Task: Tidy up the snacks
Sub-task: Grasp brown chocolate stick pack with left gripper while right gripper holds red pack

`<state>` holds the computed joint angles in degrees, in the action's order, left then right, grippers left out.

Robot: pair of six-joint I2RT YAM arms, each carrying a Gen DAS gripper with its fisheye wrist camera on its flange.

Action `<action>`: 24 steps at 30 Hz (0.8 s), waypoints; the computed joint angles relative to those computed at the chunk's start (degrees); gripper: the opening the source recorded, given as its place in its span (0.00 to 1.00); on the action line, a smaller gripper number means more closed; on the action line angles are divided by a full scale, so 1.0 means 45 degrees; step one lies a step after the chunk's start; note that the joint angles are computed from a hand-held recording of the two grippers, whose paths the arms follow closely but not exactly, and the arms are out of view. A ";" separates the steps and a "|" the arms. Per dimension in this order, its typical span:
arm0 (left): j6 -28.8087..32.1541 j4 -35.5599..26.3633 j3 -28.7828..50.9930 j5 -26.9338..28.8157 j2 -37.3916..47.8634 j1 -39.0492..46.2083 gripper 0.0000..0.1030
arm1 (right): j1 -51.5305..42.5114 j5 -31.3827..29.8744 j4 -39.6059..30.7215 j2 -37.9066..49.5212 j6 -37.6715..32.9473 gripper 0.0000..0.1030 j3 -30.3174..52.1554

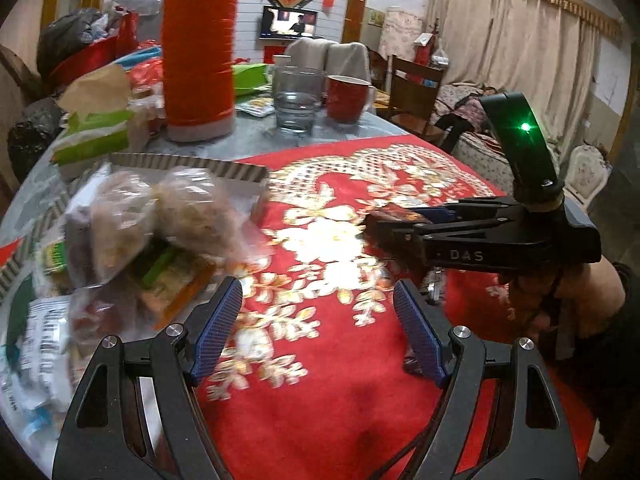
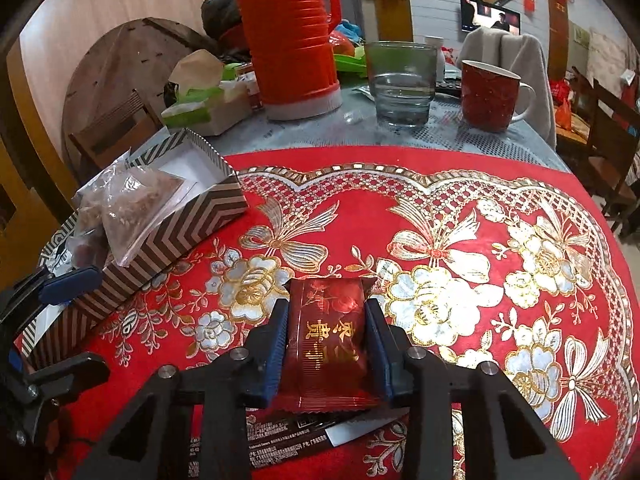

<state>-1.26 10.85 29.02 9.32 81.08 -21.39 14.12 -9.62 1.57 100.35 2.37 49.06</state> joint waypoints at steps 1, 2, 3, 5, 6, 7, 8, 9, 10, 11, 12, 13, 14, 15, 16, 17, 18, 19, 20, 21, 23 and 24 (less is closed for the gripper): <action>0.0062 0.0066 0.0086 -0.0059 0.0129 -0.0263 0.76 | -0.0069 -0.0107 0.0106 -0.0041 0.0011 0.34 -0.0068; 0.0157 0.0178 0.0126 -0.0148 0.0212 -0.0503 0.76 | -0.0189 -0.0249 0.0286 -0.0165 0.0014 0.34 -0.0213; 0.0298 0.0352 0.0201 -0.0364 0.0371 -0.0945 0.76 | -0.0292 -0.0313 0.0494 -0.0253 0.0068 0.33 -0.0339; 0.0575 0.0407 0.0488 -0.0497 0.0728 -0.1618 0.76 | -0.0560 -0.0294 0.0956 -0.0505 0.0212 0.34 -0.0647; 0.0765 0.0381 0.0762 -0.0436 0.1068 -0.1989 0.76 | -0.0750 -0.0320 0.1161 -0.0630 0.0331 0.34 -0.0799; 0.0926 0.0245 0.1075 -0.0436 0.1403 -0.2310 0.76 | -0.0926 -0.0315 0.1319 -0.0703 0.0472 0.34 -0.0890; 0.1037 0.0063 0.1420 -0.0592 0.1750 -0.2603 0.76 | -0.1195 -0.0289 0.1504 -0.0819 0.0659 0.34 -0.1030; 0.1120 -0.0216 0.1823 -0.0803 0.2121 -0.2861 0.76 | -0.1391 -0.0327 0.1583 -0.0905 0.0770 0.34 -0.1102; 0.1166 -0.0436 0.2157 -0.0944 0.2435 -0.3026 0.76 | -0.1583 -0.0409 0.1616 -0.0964 0.0820 0.34 -0.1147; 0.1231 -0.0813 0.2600 -0.1072 0.2826 -0.3194 0.76 | -0.1790 -0.0552 0.1592 -0.1008 0.0817 0.34 -0.1159; 0.1256 -0.1160 0.3004 -0.1178 0.3171 -0.3314 0.76 | -0.2028 -0.0727 0.1583 -0.1071 0.0849 0.34 -0.1187; 0.1301 -0.1463 0.3344 -0.1167 0.3457 -0.3391 0.76 | -0.2179 -0.0841 0.1566 -0.1151 0.0888 0.34 -0.1224; 0.1355 -0.1604 0.3484 -0.1059 0.3585 -0.3380 0.76 | -0.2270 -0.0910 0.1556 -0.1211 0.0892 0.34 -0.1240; 0.1413 -0.1829 0.3681 -0.0941 0.3746 -0.3406 0.76 | -0.2359 -0.0941 0.1603 -0.1321 0.0939 0.34 -0.1304; 0.1444 -0.1938 0.3756 -0.0795 0.3808 -0.3376 0.75 | -0.2382 -0.0927 0.1635 -0.1391 0.0965 0.34 -0.1348; 0.1451 -0.1967 0.3799 -0.0639 0.3868 -0.3314 0.71 | -0.2380 -0.0897 0.1645 -0.1435 0.0967 0.34 -0.1371; 0.1425 -0.2132 0.3912 -0.0483 0.3965 -0.3243 0.66 | -0.2367 -0.0896 0.1694 -0.1450 0.0997 0.34 -0.1403; 0.1382 -0.2351 0.4093 -0.0403 0.4131 -0.3201 0.63 | -0.2363 -0.0900 0.1691 -0.1435 0.0985 0.34 -0.1391; 0.1360 -0.2346 0.4092 -0.0477 0.4138 -0.3198 0.58 | -0.2333 -0.0875 0.1673 -0.1420 0.0961 0.34 -0.1373; 0.1442 -0.2415 0.4101 -0.0688 0.4114 -0.3216 0.52 | -0.2340 -0.0952 0.1702 -0.1420 0.1018 0.34 -0.1400; 0.1566 -0.2480 0.4005 -0.0858 0.3970 -0.3270 0.45 | -0.2375 -0.1059 0.1765 -0.1399 0.1102 0.34 -0.1445; 0.1609 -0.2501 0.3964 -0.0800 0.3914 -0.3250 0.39 | -0.2402 -0.1101 0.1792 -0.1399 0.1163 0.34 -0.1463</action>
<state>5.98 -0.41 46.86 5.72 98.70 -36.01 3.31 -14.58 9.63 94.06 7.60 42.47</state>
